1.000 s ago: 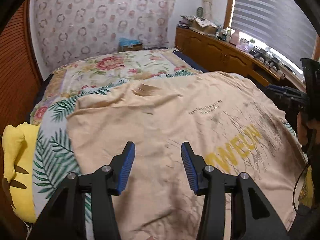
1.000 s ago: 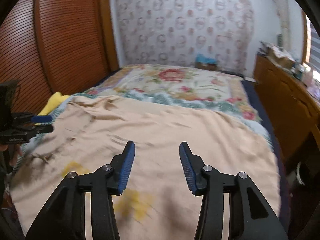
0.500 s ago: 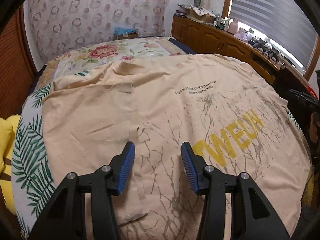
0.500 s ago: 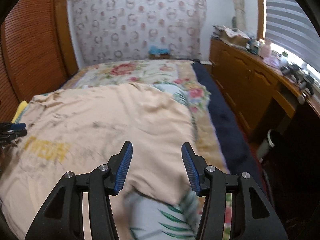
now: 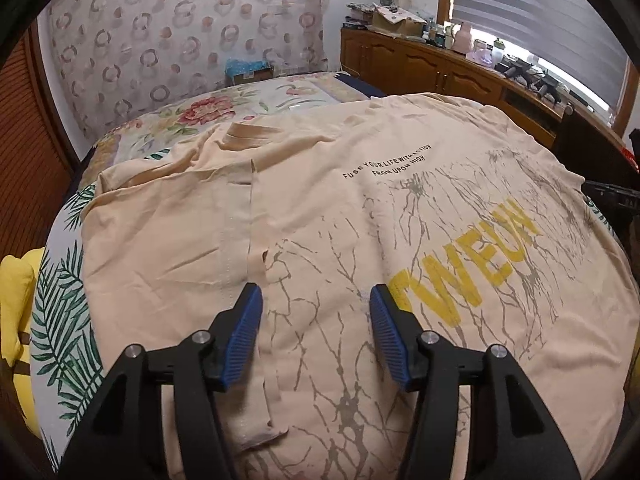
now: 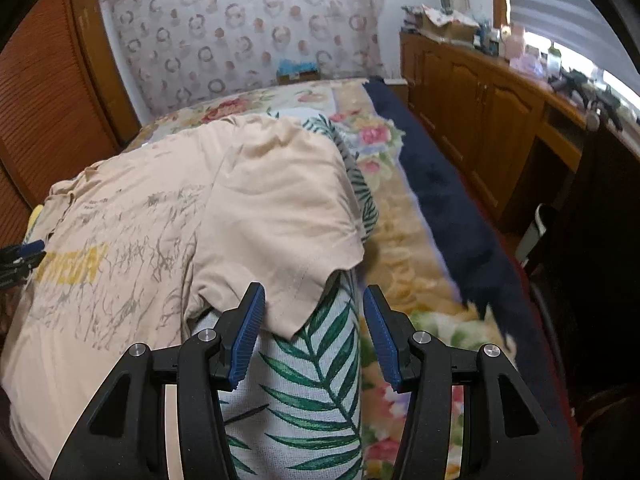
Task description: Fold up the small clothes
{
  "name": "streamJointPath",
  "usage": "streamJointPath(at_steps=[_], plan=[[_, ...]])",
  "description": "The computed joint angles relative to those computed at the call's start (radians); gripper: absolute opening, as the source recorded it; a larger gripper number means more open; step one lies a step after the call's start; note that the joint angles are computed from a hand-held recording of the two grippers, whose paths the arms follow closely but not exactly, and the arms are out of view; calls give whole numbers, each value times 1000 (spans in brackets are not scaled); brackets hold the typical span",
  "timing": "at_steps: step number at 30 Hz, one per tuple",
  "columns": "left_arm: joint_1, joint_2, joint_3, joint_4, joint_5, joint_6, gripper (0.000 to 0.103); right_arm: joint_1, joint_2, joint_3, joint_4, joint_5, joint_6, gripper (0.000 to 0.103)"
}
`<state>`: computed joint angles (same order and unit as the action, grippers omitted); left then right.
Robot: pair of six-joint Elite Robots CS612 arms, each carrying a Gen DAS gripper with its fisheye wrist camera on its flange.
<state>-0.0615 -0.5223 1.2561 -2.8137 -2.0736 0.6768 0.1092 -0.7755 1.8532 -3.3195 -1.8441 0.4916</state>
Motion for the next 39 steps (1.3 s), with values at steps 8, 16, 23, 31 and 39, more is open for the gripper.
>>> streamJointPath(at_steps=[8, 16, 23, 31, 39], plan=[[-1, -1, -1, 5, 0, 7, 60, -14, 3, -12, 10, 43, -4, 51], [-3, 0, -2, -3, 9, 7, 61, 10, 7, -34, 43, -83, -78, 3], [-3, 3, -6, -2, 11, 4, 62, 29, 4, -41, -43, -138, -182, 0], [-3, 4, -9, -1, 11, 5, 62, 30, 2, -83, -53, -118, -196, 3], [-4, 3, -6, -2, 12, 4, 62, 10, 9, -59, 70, -118, -23, 46]])
